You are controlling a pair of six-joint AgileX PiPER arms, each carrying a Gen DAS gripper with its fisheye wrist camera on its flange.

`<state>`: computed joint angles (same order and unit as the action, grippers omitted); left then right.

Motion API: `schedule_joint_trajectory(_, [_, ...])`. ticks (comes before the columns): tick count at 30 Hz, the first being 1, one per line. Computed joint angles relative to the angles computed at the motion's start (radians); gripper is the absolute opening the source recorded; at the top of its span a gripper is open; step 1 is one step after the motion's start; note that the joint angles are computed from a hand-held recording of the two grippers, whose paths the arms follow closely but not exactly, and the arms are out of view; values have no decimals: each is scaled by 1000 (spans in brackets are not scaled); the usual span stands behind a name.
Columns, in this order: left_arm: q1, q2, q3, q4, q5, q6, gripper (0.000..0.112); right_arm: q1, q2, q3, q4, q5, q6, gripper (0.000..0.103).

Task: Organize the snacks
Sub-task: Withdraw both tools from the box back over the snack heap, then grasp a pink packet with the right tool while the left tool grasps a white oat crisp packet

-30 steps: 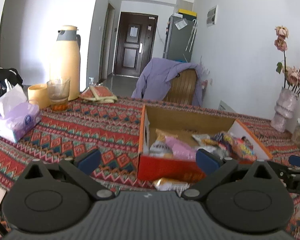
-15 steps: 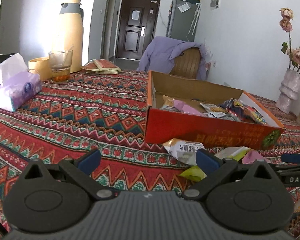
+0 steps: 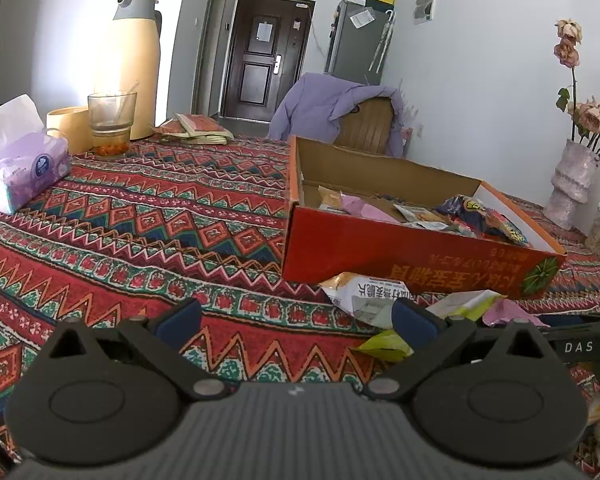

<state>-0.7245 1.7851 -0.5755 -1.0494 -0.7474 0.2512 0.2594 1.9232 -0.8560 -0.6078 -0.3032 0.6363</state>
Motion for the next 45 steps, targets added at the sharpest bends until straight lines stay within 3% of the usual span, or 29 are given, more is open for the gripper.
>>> schedule_joint_trajectory(2, [4,1,0,3,5,-5,103,-3,-11,16,-20,-23,6,72])
schedule_joint_trajectory(6, [3,3,-1,-1,5,-1,103,3,-19,28,19,-31,-38,63])
schedule_joint_trajectory(12, [0,7,-3,-6,6,3,103,19,-45,75,172,-59,-191,62])
schedule_joint_trajectory(20, [7,9,-8,-8,19,9,103,15,-109,189,394,-186,-415,62])
schedule_joint_trajectory(31, [0,18,-24,-49,23,53,103,-54,-138,292,427,-316,-452,62])
schedule_joint_trajectory(37, [-30,15,-55,-135,18,157,103,-67,-119,318,400,-392,-442,62])
schedule_joint_trajectory(45, [-68,33,-166,-267,34,349,103,-83,-103,321,379,-416,-412,62])
